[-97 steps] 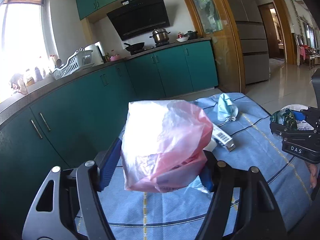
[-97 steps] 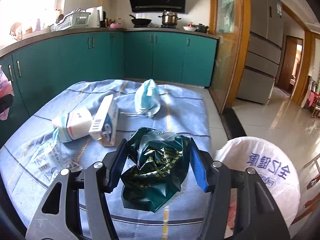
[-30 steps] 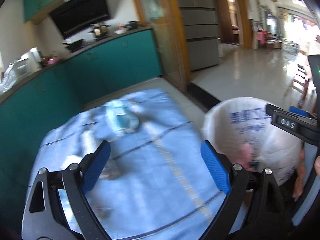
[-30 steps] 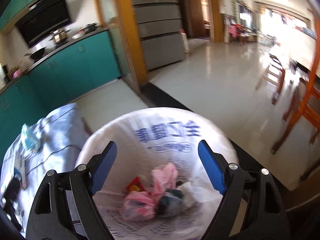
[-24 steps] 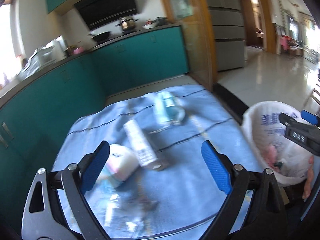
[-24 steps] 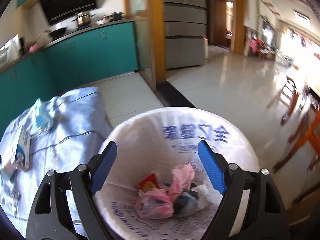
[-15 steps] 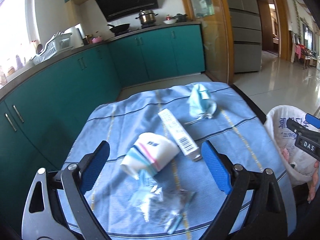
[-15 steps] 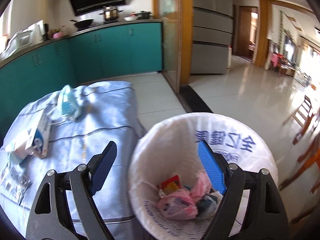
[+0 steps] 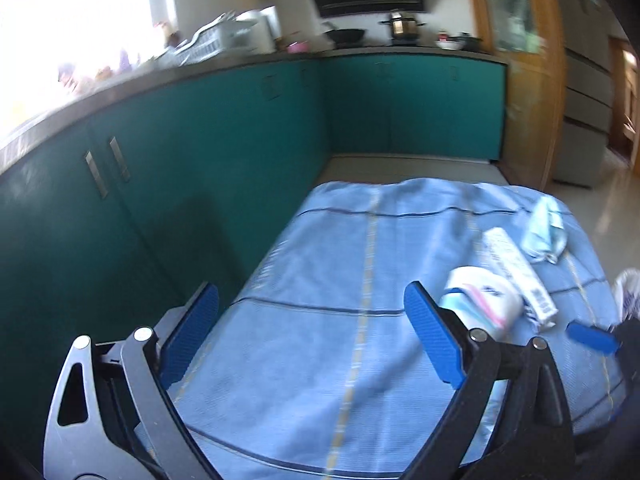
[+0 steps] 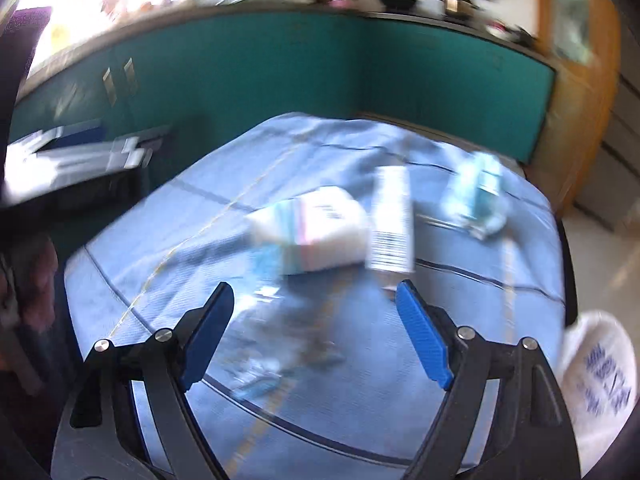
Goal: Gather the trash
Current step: 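Grasp the clear plastic wrapper on the table with the right tool, then grasp the white striped paper cup with the left tool while the right tool holds the wrapper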
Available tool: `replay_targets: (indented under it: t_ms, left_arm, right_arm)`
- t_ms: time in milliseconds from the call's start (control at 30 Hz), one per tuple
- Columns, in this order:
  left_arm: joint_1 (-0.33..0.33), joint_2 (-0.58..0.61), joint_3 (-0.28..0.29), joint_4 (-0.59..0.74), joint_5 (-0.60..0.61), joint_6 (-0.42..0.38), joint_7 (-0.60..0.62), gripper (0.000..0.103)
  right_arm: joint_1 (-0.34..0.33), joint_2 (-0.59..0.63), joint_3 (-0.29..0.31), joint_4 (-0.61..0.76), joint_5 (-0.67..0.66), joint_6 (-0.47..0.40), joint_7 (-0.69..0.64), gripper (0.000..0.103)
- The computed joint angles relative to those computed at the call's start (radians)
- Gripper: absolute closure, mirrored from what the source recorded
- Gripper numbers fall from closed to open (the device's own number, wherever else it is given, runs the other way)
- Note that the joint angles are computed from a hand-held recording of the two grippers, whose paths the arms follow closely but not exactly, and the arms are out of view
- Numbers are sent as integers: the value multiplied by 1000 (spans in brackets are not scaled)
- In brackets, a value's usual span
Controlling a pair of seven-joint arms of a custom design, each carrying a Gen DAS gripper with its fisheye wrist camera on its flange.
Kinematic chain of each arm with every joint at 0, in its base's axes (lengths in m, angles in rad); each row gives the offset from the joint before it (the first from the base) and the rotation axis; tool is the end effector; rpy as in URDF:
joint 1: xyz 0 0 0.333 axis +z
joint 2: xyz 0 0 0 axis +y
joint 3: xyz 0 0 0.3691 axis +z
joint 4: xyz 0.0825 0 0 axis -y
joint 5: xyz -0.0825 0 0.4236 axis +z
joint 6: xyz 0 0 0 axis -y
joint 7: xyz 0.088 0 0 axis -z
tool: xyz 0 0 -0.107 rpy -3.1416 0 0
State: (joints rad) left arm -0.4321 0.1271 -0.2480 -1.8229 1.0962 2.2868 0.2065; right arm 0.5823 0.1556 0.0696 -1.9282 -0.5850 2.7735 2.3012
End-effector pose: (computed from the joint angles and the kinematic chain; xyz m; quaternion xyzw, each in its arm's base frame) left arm 0.5426 -0.4022 0.5500 -0.6516 0.6053 -0.2457 0.3855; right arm 0.5280 0.4301 0.5165 -0.7710 0.5159 -0.2137 0.3062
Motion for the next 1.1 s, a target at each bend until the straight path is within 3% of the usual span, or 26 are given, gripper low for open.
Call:
replay_targets:
  t_ms: [133,167,200,300,400,533,633,700,800,900,1033,1100]
  left_arm:
    - [26,-29,6,-46,-32,47,-3,9]
    - [31,-30,6,-51,-37,58,1,9]
    - [34,-28,5,-53,-41,68,5,9]
    - [41,-14,3,-50,-61,101,19,9]
    - [43,9,5,-44,-86,156,49,9]
    - [43,46,7,-32,-136,250,129,9]
    - [62,98,-11,-12,-273,388,343,8]
    - [53,145,-19,30,-331,403,476,8]
    - [-7,205,16,100,-279,386,552,8]
    - [-1,256,0,149,-396,391,678,8]
    - [-26,294,22,193,-475,374,733,8]
    - [-39,294,35,190,-487,370,738,18]
  right_arm:
    - [22,69,11,71,29,-79,-65,23]
    - [17,70,15,59,59,-65,-91,31]
    - [2,70,31,53,124,-57,-147,46]
    - [11,52,15,12,153,0,-166,55]
    - [-15,-4,30,-71,255,99,-248,55]
    - [-32,-138,-42,-217,26,221,33,55]
    - [-119,-209,-49,-287,-137,251,315,55]
    - [-167,-233,-38,-319,-131,229,383,55]
    - [-205,-232,-14,-332,-76,189,374,55]
    - [-229,-215,31,-313,-60,127,343,55]
    - [-251,-202,76,-284,-90,64,318,53]
    - [-248,-180,79,-265,-98,51,305,50]
